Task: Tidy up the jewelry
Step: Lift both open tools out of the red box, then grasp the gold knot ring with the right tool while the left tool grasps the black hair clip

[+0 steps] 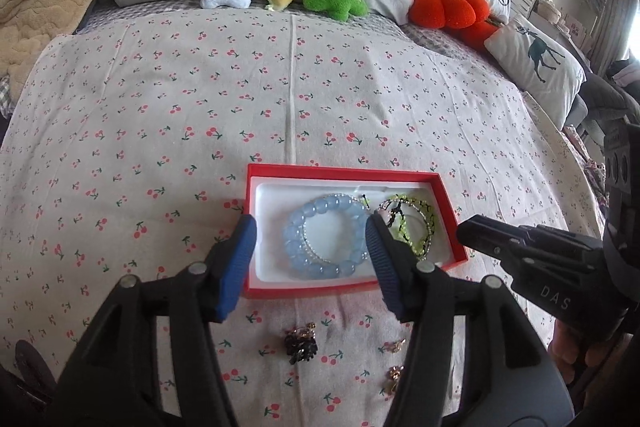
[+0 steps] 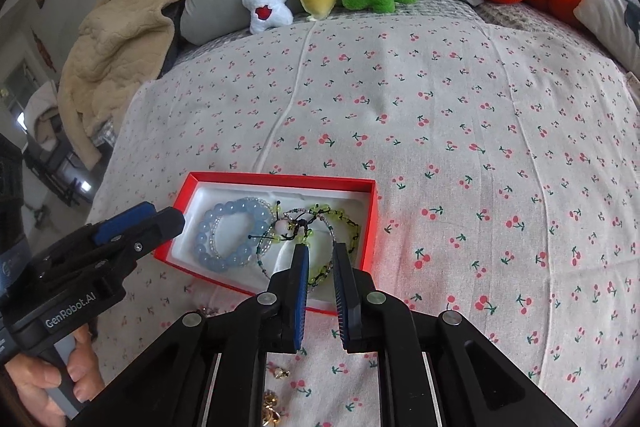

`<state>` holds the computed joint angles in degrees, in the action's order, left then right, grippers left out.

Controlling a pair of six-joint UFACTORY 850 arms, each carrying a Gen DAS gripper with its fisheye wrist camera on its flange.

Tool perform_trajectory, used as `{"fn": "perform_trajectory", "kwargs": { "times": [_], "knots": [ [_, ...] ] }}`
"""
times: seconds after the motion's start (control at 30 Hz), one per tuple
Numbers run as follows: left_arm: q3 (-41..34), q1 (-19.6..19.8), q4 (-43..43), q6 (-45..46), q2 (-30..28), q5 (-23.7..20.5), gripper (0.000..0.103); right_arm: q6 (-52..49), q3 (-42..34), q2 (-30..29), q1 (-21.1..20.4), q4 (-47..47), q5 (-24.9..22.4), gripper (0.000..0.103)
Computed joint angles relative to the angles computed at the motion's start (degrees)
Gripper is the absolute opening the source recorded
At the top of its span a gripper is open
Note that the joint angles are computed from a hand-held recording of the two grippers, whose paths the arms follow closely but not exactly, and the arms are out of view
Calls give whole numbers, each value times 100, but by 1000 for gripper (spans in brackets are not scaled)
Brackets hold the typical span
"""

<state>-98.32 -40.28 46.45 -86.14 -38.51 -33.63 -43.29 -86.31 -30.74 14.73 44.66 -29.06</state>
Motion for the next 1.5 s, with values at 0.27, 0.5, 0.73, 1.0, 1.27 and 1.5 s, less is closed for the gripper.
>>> {"fn": "perform_trajectory", "kwargs": {
  "times": [0.27, 0.5, 0.73, 1.0, 1.27, 1.5],
  "knots": [
    [539, -156, -277, 46, 355, -247, 80, -573, 780, 581, -46, 161, 67, 57],
    [909, -277, -565, 269, 484, -510, 83, -1070, 1423, 969, -54, 505, 32, 69],
    [1231, -391, -910, 650, 576, -518, 85, -1231, 1882, 1231, 12, 467, 191, 74],
    [1516, -478, -1076, 851, 584, -498, 85, -1457, 2312, 1308, 129, 430, 340, 75],
    [1637, -503, -885, 712, 571, -346, 86, -1536, 2542, 1225, 348, 366, 740, 75],
    [1681, -426, -903, 741, 608, -72, 86, -1864, 2426, 1105, 406, 736, 702, 74]
  ]
}}
